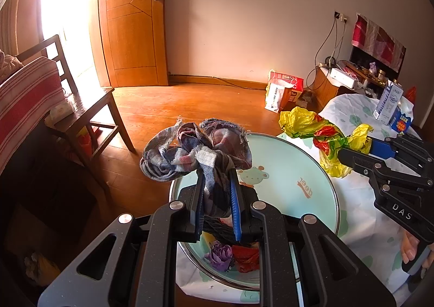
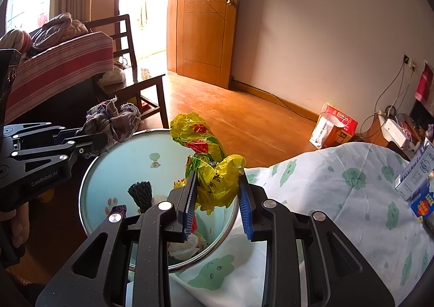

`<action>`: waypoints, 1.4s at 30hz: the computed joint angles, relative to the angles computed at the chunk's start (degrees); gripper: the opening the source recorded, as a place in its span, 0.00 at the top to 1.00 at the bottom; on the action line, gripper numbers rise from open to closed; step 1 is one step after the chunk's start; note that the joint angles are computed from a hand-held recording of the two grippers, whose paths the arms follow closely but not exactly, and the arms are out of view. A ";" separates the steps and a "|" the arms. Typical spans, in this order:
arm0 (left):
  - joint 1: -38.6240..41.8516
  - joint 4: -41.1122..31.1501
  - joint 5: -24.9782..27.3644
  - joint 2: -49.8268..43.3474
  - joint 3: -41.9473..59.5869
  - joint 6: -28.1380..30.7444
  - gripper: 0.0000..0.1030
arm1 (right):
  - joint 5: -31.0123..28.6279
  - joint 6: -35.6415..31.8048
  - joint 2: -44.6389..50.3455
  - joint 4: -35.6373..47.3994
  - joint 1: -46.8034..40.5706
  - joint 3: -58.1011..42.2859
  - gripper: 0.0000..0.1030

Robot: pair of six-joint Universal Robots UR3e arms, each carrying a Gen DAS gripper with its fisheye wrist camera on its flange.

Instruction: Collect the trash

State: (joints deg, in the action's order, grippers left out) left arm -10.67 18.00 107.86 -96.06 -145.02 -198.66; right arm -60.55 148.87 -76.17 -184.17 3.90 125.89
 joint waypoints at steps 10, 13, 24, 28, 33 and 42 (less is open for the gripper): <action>0.40 0.16 -0.30 0.18 -0.28 0.31 0.85 | -0.03 0.02 0.13 -0.36 0.17 0.09 0.72; 0.59 0.20 -0.67 0.33 -0.48 0.47 0.84 | 0.24 0.04 0.11 -0.14 0.17 0.02 0.72; -0.08 1.27 1.62 1.68 -1.63 -0.98 0.29 | 5.30 0.28 -2.32 -0.86 -4.42 3.31 0.39; -2.24 -0.04 3.90 3.87 -1.53 -1.93 0.23 | 5.99 0.33 -7.86 -3.40 -7.75 9.08 0.35; -6.55 -3.09 7.10 7.11 -0.36 -3.42 0.19 | 10.74 -1.03 -14.50 -2.27 -14.57 14.99 0.31; -13.25 -5.98 13.22 8.82 2.52 -4.54 0.18 | 18.28 -4.85 -23.92 3.05 -24.33 20.55 0.31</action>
